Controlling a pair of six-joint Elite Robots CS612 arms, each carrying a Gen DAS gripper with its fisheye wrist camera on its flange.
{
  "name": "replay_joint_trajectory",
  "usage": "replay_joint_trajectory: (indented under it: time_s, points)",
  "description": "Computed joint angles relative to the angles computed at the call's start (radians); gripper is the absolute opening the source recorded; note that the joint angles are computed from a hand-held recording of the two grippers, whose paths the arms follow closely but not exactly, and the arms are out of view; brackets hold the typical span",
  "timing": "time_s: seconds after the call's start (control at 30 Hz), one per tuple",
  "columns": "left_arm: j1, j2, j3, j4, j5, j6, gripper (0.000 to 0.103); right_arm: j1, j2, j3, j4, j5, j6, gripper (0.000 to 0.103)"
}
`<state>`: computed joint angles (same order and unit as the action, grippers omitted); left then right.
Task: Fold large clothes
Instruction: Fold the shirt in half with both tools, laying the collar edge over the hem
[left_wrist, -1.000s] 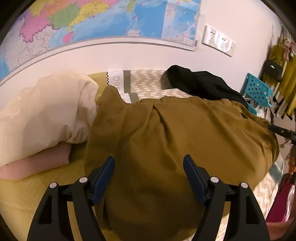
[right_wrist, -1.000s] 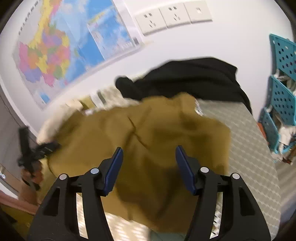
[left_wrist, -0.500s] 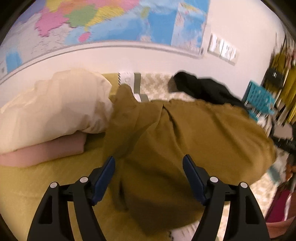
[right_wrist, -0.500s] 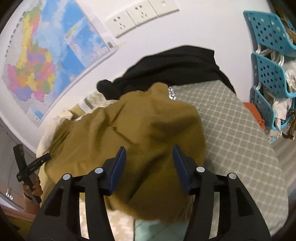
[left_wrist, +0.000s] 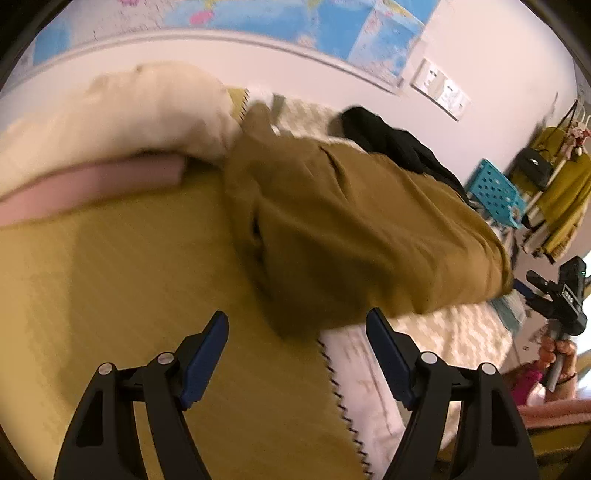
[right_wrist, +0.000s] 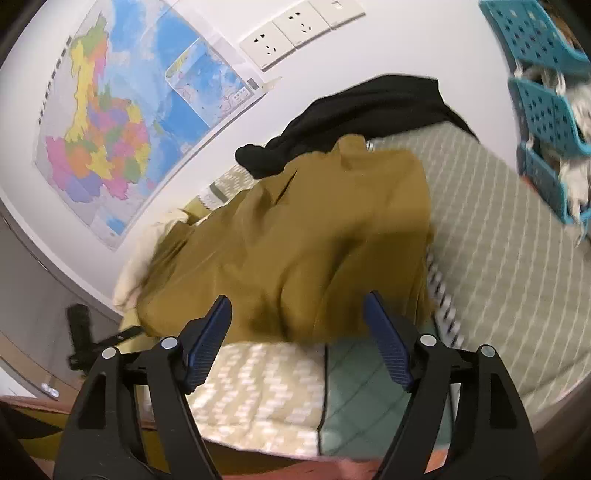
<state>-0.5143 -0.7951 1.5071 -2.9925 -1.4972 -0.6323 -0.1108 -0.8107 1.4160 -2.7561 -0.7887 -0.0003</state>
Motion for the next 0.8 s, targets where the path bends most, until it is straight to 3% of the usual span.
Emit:
replay_joint_trajectory:
  time_s: [0.1,0.2,0.27,0.4,0.47,0.63,0.8]
  points:
    - [-0.001,0.011,-0.004,-0.015,-0.058,0.003,0.074,-0.009,-0.012,0.022,0.074,0.062,-0.025,0.078]
    - [-0.002,0.022,-0.012,-0.028,-0.114,0.006,0.074,-0.008,-0.02,0.039,0.121,0.051,-0.032,0.079]
    - [0.0,0.031,-0.02,-0.03,-0.164,0.005,0.074,-0.009,-0.013,0.041,0.122,0.068,-0.006,0.079]
    - [0.0,0.043,-0.037,-0.036,-0.194,0.013,0.075,-0.007,0.006,0.03,0.081,0.078,0.059,0.078]
    - [0.005,0.052,-0.049,-0.046,-0.216,-0.019,0.081,-0.006,0.018,0.016,0.045,0.086,0.1,0.083]
    - [0.012,0.075,-0.078,-0.072,-0.235,-0.073,0.087,0.012,0.047,-0.028,-0.004,0.039,0.164,0.087]
    - [0.025,0.117,-0.131,-0.119,-0.295,-0.139,0.096,0.036,0.061,-0.059,0.014,0.0,0.135,0.09]
